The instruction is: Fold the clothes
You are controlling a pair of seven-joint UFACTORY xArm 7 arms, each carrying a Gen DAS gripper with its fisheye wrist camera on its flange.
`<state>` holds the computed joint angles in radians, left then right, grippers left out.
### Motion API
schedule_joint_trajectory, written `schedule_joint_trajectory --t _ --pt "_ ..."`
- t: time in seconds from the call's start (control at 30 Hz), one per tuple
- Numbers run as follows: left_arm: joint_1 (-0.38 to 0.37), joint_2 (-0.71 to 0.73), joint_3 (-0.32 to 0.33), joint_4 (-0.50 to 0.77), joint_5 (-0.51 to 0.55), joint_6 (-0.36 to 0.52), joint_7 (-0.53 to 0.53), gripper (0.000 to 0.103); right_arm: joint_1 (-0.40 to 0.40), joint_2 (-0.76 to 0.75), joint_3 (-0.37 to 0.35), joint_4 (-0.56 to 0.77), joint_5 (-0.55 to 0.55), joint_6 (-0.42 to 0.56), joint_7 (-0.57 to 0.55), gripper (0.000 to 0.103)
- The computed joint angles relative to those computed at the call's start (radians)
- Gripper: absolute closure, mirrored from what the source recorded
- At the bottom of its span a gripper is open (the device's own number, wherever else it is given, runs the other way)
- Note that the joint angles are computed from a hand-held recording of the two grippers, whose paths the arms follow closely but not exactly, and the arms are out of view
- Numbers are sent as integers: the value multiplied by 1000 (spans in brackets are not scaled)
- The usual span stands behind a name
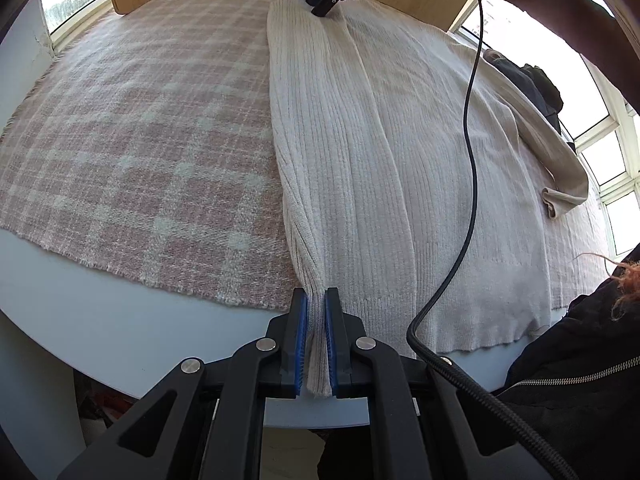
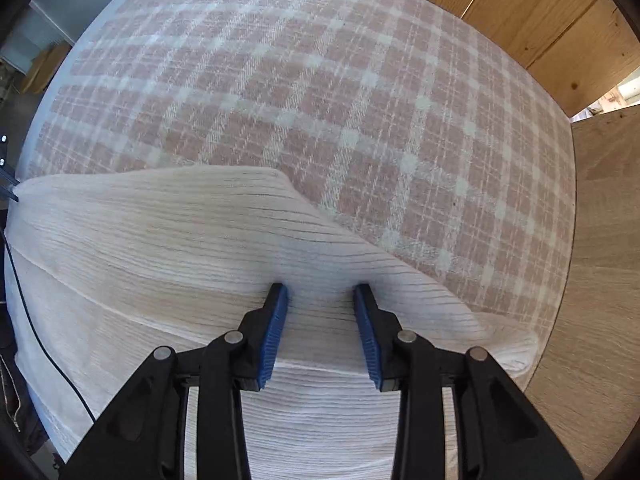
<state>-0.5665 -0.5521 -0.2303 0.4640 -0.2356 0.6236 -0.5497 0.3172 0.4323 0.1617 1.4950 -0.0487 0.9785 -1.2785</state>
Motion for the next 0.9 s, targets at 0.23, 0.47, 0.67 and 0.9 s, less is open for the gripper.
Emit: schedule_joint_trajectory --t 0.23,0.47,0.67,0.9 --pt "-6 5 2 0 -10 -8 1 95 49 -78 17 -36 77 49 -140 62" --pt "-6 -49 -3 -23 0 25 -11 95 114 -18 28 -55 -72 27 -39 62" --pt "-1 -47 -20 -13 22 37 -34 95 138 128 -22 192 -61 138 -65 88" --pt "11 -51 -70 36 99 80 -80 95 -88 -108 -67 109 133 214 -380 91"
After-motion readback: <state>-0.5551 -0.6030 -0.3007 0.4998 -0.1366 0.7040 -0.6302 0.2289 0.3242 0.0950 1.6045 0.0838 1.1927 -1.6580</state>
